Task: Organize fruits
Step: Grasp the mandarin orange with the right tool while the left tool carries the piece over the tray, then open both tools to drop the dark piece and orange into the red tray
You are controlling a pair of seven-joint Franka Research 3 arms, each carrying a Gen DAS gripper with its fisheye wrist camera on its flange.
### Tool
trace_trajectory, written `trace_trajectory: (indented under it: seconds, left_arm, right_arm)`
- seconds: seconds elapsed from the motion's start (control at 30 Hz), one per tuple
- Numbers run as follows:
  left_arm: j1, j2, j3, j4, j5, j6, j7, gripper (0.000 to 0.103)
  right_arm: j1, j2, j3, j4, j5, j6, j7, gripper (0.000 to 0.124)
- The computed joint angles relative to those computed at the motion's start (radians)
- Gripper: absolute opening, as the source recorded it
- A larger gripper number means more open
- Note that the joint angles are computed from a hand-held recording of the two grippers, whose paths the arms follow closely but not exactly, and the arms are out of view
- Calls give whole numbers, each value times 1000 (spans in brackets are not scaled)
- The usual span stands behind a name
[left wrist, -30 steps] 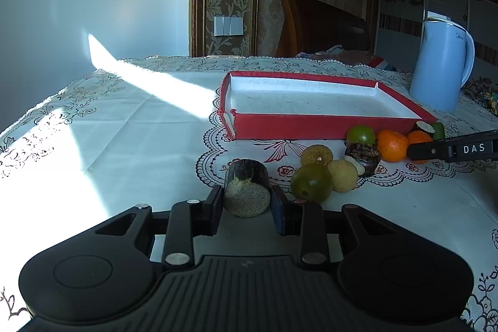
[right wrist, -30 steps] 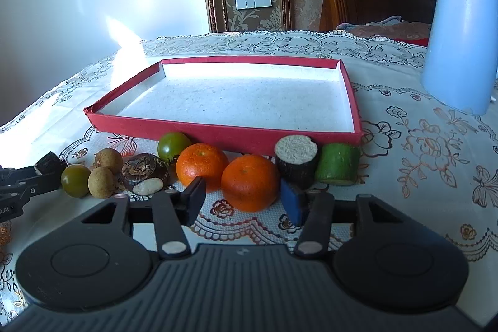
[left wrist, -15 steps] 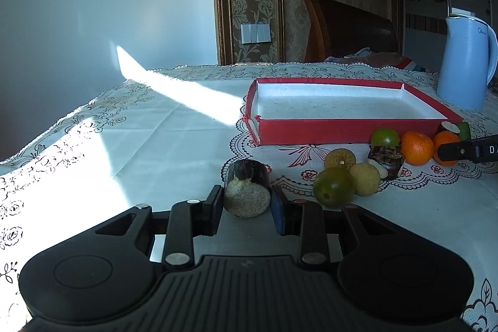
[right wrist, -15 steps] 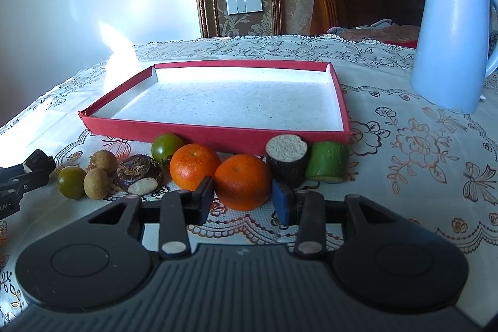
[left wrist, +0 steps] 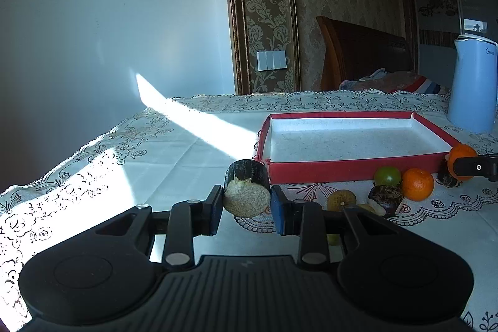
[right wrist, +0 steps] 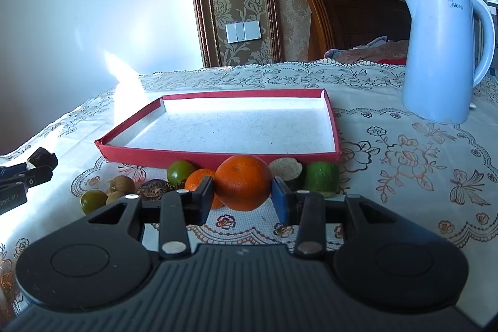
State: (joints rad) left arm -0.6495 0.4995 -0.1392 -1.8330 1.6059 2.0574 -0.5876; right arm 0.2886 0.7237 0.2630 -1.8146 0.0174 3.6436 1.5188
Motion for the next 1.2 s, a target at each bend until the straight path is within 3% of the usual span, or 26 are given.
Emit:
trace_trajectory:
  seconds: [0.3, 0.6, 0.77, 0.97, 1.13, 1.2]
  left_arm:
    - [2, 31, 19, 86, 40, 21, 31, 31]
    - [33, 146, 71, 281, 14, 188, 94, 31]
    - [24, 239, 117, 432, -35, 272, 166, 31]
    - [30, 344, 164, 574, -131, 371, 265, 32]
    - [26, 406, 191, 647, -251, 381, 349, 31]
    - [22, 420, 202, 664, -293, 386, 384, 32]
  right_arm:
    - [9, 13, -5, 60, -27, 9, -10, 38]
    - [16, 110, 8, 246, -25, -122, -66, 38]
    - [10, 190, 36, 394, -6, -248, -117, 38]
    - [74, 253, -29, 523, 68, -342, -198, 38]
    - [106, 291, -66, 603, 139, -403, -237, 38]
    - [139, 301, -114, 631, 171, -424, -231, 38]
